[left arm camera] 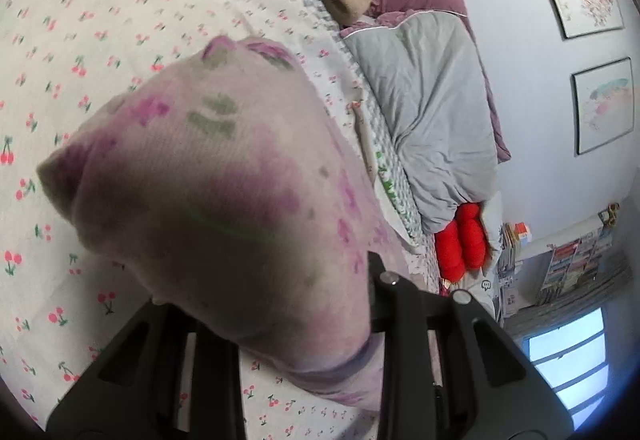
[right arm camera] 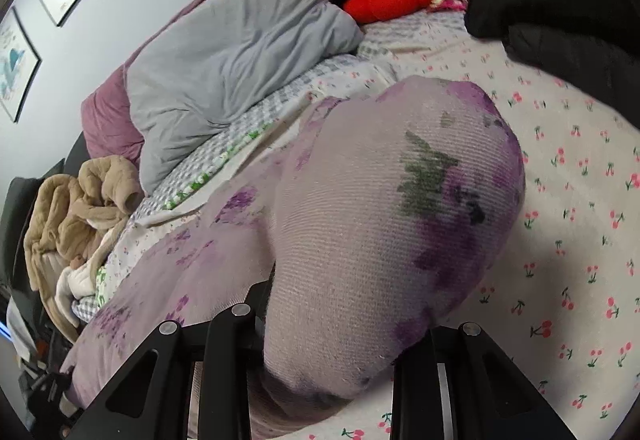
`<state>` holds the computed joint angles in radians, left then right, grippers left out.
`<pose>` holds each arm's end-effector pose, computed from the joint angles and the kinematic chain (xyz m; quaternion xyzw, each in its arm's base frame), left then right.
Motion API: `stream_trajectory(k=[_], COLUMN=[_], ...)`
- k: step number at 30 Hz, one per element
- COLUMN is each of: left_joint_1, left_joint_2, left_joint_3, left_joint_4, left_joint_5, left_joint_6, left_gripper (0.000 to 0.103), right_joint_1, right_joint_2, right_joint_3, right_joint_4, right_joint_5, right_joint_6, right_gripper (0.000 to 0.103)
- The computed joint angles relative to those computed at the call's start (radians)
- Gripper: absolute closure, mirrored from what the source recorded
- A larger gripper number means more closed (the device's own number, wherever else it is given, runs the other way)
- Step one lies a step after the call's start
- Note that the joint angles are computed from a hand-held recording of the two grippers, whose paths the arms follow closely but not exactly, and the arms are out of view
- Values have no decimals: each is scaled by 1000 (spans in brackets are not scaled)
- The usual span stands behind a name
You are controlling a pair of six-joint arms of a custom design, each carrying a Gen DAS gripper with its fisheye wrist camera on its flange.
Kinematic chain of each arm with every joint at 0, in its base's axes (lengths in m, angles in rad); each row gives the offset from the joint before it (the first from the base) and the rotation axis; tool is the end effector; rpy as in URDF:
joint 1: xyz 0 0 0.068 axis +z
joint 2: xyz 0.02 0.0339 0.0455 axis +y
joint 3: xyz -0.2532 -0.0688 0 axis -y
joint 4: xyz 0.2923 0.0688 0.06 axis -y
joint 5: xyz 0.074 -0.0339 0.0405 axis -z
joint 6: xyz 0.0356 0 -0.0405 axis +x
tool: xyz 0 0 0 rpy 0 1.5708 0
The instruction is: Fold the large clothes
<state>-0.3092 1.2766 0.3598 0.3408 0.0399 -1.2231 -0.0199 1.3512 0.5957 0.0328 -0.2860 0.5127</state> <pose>0.2510 -0.0817 0.1007 -0.3791 0.7927 -0.3434 0.3316 0.3000 0.0041 0.1323 0.1808 0.8858 0.2253 0.3633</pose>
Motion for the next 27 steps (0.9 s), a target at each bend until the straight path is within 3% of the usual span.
stream_trajectory(k=[7,17,27], left_joint_1=[-24,-70,-51], left_joint_2=[-136,-289,-380], left_joint_3=[-15,-39,-53], left_joint_4=[-68,-169,-235], left_joint_5=[26,-9,-4], left_joint_6=[27,46,89], left_gripper=[72,73,73], right_joint_1=[-16,-24,30], right_joint_2=[-166,-332,-417], right_joint_3=[-41,-72,-86], right_joint_4=[-32,-147,-175], right_joint_5=[20,40,86], right_joint_6=[-52,-91,-80], right_gripper=[76,76,76])
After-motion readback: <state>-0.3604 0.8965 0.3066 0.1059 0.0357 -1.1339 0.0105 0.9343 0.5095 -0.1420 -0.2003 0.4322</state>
